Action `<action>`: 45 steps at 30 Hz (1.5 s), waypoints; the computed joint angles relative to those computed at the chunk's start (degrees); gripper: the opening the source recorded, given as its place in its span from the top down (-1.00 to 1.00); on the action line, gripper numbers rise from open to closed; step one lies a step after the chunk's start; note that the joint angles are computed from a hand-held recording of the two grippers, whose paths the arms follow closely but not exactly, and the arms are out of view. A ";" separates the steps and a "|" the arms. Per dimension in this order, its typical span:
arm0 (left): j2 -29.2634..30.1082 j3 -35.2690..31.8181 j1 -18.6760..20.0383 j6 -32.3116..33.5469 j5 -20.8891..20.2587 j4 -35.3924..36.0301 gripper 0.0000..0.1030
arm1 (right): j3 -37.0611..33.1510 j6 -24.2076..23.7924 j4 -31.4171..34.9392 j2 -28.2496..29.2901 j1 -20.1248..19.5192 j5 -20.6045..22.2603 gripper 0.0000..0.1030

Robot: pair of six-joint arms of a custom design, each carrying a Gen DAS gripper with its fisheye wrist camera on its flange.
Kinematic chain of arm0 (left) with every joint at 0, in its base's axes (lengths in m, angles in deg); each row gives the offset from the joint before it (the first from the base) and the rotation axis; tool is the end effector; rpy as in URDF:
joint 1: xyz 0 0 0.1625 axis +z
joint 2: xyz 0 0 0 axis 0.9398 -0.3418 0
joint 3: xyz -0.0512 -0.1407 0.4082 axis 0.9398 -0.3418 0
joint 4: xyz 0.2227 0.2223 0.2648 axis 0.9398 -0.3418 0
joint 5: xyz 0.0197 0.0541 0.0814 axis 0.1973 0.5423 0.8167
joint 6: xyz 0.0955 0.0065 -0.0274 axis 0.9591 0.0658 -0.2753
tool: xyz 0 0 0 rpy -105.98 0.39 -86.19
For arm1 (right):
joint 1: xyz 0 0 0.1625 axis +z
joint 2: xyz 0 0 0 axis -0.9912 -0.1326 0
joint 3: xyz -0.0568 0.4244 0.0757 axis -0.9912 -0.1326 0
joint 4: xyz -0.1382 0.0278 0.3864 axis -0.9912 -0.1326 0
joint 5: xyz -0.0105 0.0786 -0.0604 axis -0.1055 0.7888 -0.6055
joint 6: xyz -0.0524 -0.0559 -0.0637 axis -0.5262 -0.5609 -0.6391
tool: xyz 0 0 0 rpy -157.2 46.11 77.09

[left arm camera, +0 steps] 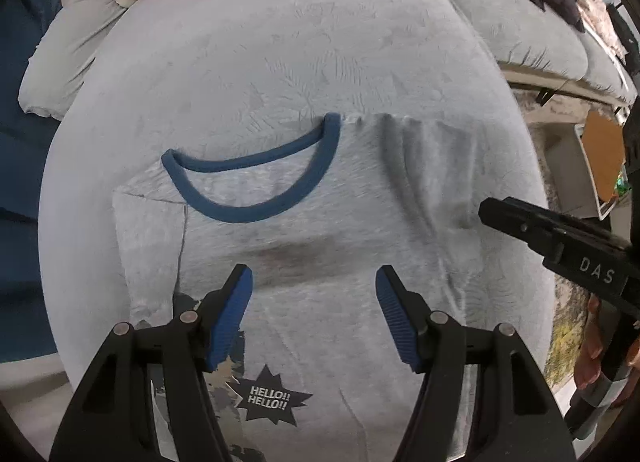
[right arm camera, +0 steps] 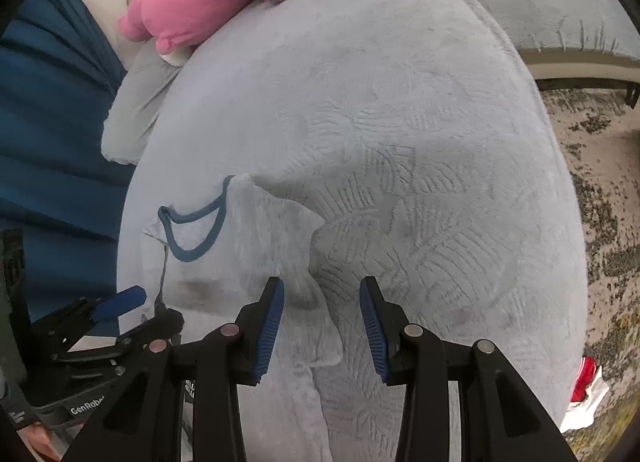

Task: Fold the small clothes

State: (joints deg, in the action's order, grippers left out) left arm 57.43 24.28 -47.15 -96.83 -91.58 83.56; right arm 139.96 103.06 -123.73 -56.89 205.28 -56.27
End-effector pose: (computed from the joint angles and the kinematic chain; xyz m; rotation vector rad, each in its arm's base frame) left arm -0.5433 -0.4226 0.4442 0.2537 2.3141 -0.1611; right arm 0.4447 -0.5039 0.4758 0.0406 -2.8615 0.3336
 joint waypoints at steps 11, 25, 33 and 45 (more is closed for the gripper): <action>5.20 -11.07 1.93 5.87 -1.18 -3.25 0.08 | 2.04 1.74 -1.73 0.15 -1.14 3.05 0.62; 9.04 -17.73 4.83 15.61 -7.43 -11.69 1.00 | 1.66 2.86 -2.28 -0.61 0.21 -1.94 0.70; 10.60 -19.10 6.19 16.28 -8.41 -8.44 1.00 | 2.38 2.81 -2.78 -0.10 -0.37 0.27 0.70; 10.57 -20.22 6.97 16.53 -9.80 -8.70 0.97 | 2.35 1.70 -4.73 1.22 -0.74 2.57 0.68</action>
State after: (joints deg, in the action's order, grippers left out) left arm 68.01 4.06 -40.18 -80.31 -101.39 74.85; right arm 142.31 104.77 -128.46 -55.67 204.54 -53.70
